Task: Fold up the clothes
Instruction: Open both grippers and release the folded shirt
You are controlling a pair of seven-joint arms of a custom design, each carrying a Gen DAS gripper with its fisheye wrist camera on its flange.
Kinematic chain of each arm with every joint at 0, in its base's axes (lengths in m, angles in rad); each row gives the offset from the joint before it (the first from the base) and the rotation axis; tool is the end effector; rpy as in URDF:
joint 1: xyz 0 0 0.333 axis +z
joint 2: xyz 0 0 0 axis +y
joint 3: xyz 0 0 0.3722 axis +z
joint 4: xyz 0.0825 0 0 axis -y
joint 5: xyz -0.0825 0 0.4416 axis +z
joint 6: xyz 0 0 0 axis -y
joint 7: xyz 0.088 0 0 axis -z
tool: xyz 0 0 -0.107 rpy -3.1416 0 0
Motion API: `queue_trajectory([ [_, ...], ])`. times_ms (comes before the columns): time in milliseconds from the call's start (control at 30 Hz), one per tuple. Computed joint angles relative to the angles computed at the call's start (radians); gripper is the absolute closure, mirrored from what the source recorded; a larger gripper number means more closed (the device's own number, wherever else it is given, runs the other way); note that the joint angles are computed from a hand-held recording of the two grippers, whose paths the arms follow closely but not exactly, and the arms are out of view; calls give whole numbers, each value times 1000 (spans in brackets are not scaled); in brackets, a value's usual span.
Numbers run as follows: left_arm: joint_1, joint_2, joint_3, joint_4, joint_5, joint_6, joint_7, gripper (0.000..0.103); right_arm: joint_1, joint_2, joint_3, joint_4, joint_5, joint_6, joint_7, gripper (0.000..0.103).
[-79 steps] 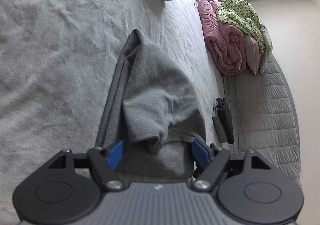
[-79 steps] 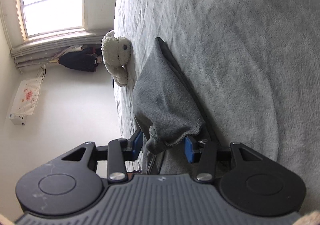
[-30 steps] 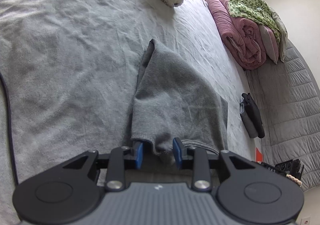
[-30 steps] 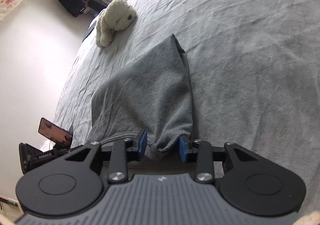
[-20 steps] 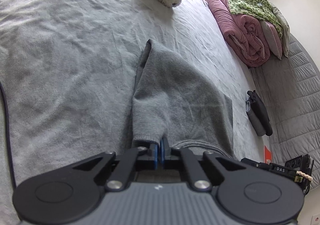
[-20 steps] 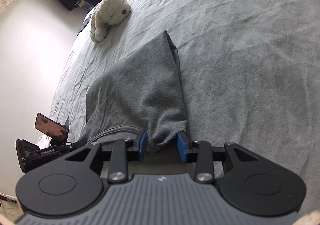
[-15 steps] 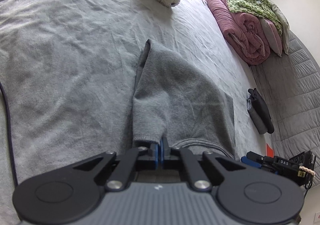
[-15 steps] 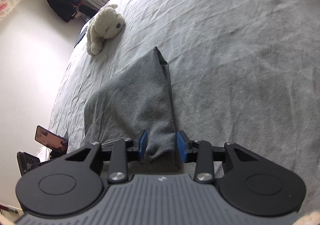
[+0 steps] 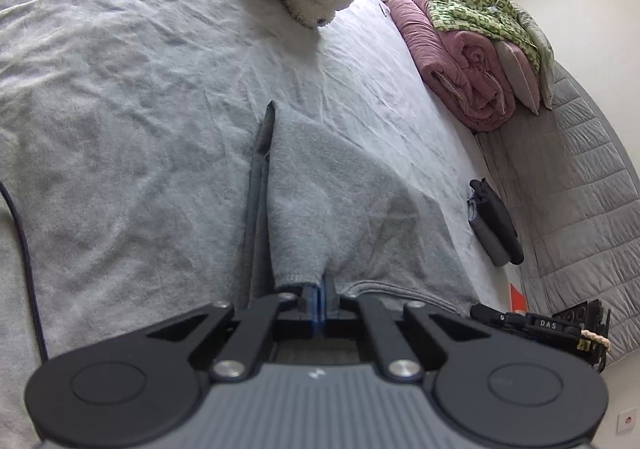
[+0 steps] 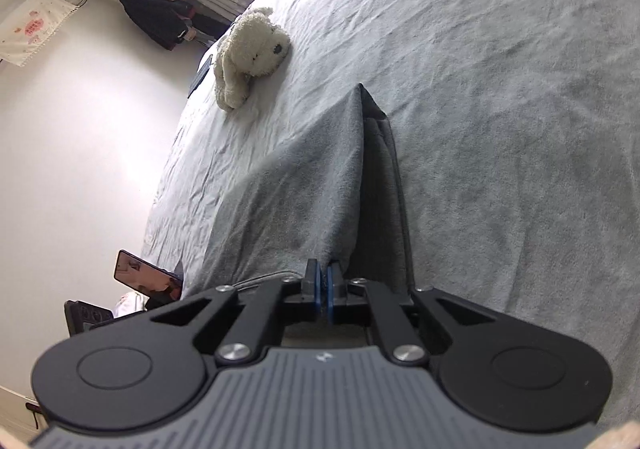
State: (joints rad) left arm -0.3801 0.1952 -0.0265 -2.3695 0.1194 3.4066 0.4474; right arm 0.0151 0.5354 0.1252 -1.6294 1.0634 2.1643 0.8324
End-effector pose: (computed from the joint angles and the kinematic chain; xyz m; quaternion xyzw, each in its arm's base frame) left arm 0.5467 -0.2496 0.3510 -0.8054 0.4298 -0.4078 0.0153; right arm 0.7623 0.1281 0.3468 -0.6971 0.5598 0.2128 0.3943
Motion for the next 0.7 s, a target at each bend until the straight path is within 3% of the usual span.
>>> queue_trajectory([
  [33,17,0,-14,5,19,-29,-5,102,11,3,-9,5,-32,3,10,98],
  [133,139,25,-129,50,120,-157,-37,102,64,21,-41,20,-170,29,60,98],
  [167,128,34,-119,67,143,-193,-38,102,72,23,-42,17,-194,43,59,98],
  [267,30,39,-18,104,247,-258,-78,102,88,22,-38,7,-242,83,43,99],
  [333,18,38,-3,117,295,-281,-104,101,90,13,-32,-3,-250,100,30,97],
  [400,29,37,-12,127,335,-296,-114,100,90,3,-26,-15,-251,117,12,95],
  [467,103,32,-84,125,328,-304,-66,95,90,-4,-22,-21,-252,127,-7,89],
  [500,156,30,-137,123,311,-307,-23,87,88,-5,-22,-21,-253,128,-17,86],
  [533,178,23,-156,122,314,-321,-11,69,87,-6,-21,-20,-253,128,-26,81],
  [600,163,3,-128,118,362,-351,-47,41,85,-13,-19,-27,-238,152,-41,46],
  [667,130,-15,-73,112,456,-359,-142,40,85,-28,-17,-47,-217,205,-65,43],
  [700,91,-20,-18,116,551,-354,-250,40,85,-35,-15,-57,-207,232,-77,43],
])
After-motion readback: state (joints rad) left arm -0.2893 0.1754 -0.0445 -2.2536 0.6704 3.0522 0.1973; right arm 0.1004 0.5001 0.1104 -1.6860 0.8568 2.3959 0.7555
